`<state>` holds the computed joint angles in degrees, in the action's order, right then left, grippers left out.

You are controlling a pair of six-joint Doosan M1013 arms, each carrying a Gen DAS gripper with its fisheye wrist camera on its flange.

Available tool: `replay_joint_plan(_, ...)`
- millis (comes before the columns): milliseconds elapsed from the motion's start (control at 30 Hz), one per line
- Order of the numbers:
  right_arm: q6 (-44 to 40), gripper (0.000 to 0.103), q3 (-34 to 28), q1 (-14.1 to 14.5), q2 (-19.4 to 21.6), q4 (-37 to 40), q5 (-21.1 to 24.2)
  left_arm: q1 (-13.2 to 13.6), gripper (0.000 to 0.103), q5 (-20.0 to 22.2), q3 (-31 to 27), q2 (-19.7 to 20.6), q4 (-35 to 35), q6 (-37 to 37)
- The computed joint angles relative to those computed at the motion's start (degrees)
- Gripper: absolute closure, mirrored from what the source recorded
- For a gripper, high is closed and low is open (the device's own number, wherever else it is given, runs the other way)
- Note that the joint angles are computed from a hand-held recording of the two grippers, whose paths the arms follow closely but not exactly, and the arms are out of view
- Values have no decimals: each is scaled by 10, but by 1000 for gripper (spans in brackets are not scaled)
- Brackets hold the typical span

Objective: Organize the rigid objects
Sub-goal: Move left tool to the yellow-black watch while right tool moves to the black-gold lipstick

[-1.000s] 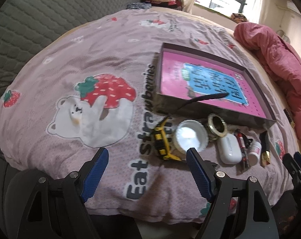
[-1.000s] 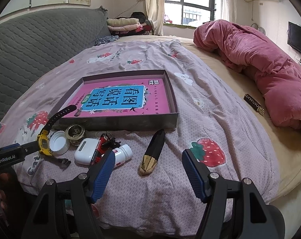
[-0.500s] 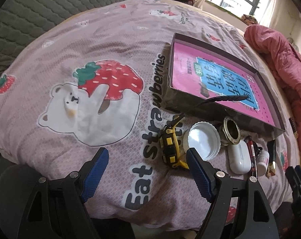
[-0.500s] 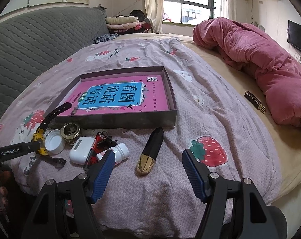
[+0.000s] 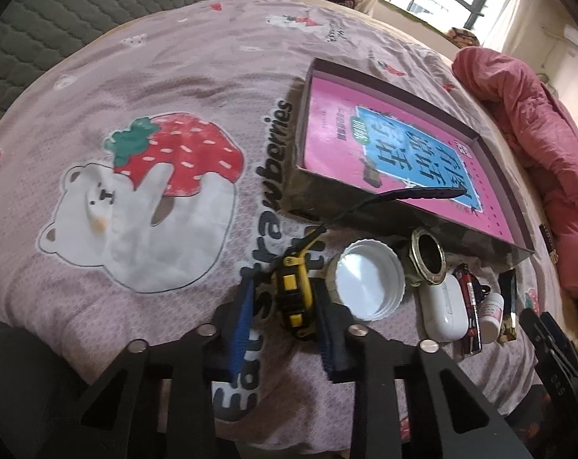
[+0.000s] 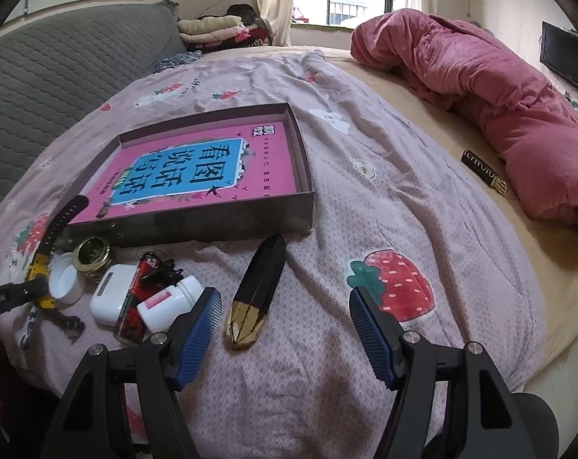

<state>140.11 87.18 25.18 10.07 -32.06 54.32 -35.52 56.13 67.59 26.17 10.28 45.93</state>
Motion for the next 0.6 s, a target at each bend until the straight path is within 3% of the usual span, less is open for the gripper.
replay_joint_plan(233,-34,37,-19,-12,22,56,15,6,82,-17,7,-2,-17,10)
replay_joint_plan(300,-37,47,-21,-15,26,66,19,7,83,-22,9,-1,-23,15)
replay_joint_plan(600,-60,65,-21,-15,34,68,-5,9,85,-31,7,4,-29,25)
